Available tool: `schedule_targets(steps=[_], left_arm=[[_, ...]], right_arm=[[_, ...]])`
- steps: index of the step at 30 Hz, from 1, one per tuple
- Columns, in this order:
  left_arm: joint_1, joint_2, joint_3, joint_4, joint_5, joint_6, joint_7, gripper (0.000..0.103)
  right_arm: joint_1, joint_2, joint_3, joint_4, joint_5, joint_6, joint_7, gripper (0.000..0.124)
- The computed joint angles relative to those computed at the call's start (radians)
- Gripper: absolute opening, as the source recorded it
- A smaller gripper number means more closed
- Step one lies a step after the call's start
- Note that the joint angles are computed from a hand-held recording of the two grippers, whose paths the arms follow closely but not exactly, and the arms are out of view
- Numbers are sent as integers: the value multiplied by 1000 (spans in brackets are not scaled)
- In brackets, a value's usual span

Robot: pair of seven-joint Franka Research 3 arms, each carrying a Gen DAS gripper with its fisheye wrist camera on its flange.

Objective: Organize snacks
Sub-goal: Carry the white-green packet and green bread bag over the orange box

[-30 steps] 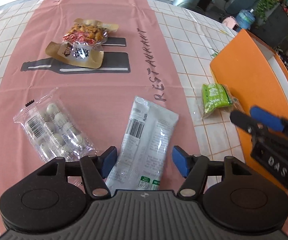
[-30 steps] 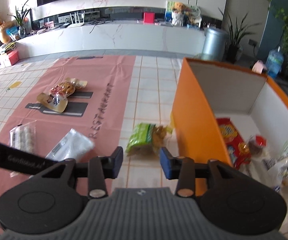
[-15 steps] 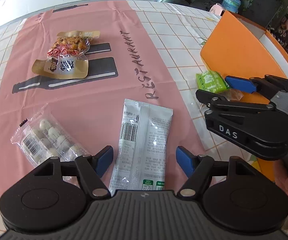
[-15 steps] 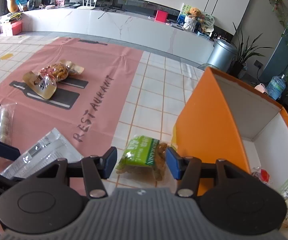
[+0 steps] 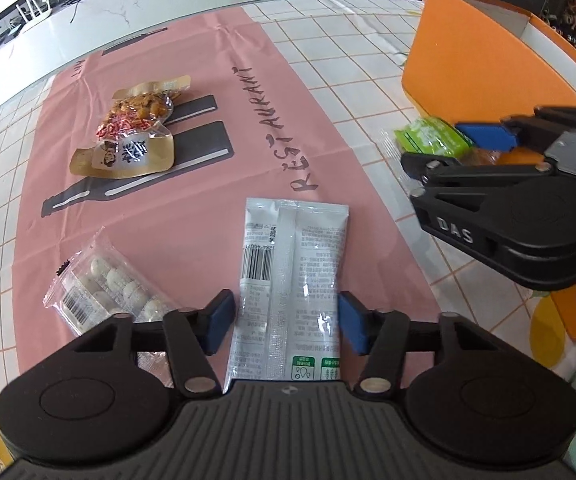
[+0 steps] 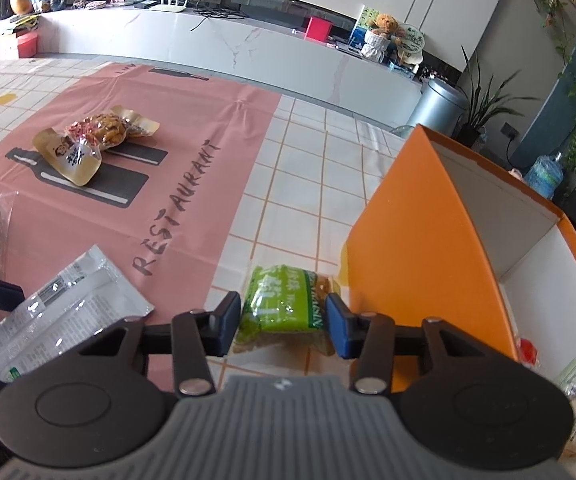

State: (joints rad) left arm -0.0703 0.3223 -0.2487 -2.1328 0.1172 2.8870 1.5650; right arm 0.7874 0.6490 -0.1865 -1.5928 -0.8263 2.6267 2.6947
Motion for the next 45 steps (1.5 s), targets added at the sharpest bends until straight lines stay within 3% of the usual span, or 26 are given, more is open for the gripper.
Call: schedule_targets(steps=[4,12,16,23,31,38,45], left_arm=[[30,2,-26,-4,-59,15,4,56],[86,-38,-87,-36,-194,42,35,54],[139,-75,-150,-47,-338,37,120,54],[141,-162,-181,-60,-592,28,288,54],[68,-233,-169,-18,-811,-17,471,54],[-36,-238,-134,61,-895,-65,583,54],[-135,-147,-99,175,-803,-126,576,54]], right_arm=[[-16,-43,17,-53,42,41,15,42],[1,-167,9,-178,-20,83,150,42],[-43,-232,50,-240,-22,128,173,42],[-94,-336,96,-332,-11,176,177,41],[-174,-501,153,-450,-87,176,201,41],[-281,-655,216,-564,-84,128,147,41],[-381,-759,271,-667,-7,90,65,41]])
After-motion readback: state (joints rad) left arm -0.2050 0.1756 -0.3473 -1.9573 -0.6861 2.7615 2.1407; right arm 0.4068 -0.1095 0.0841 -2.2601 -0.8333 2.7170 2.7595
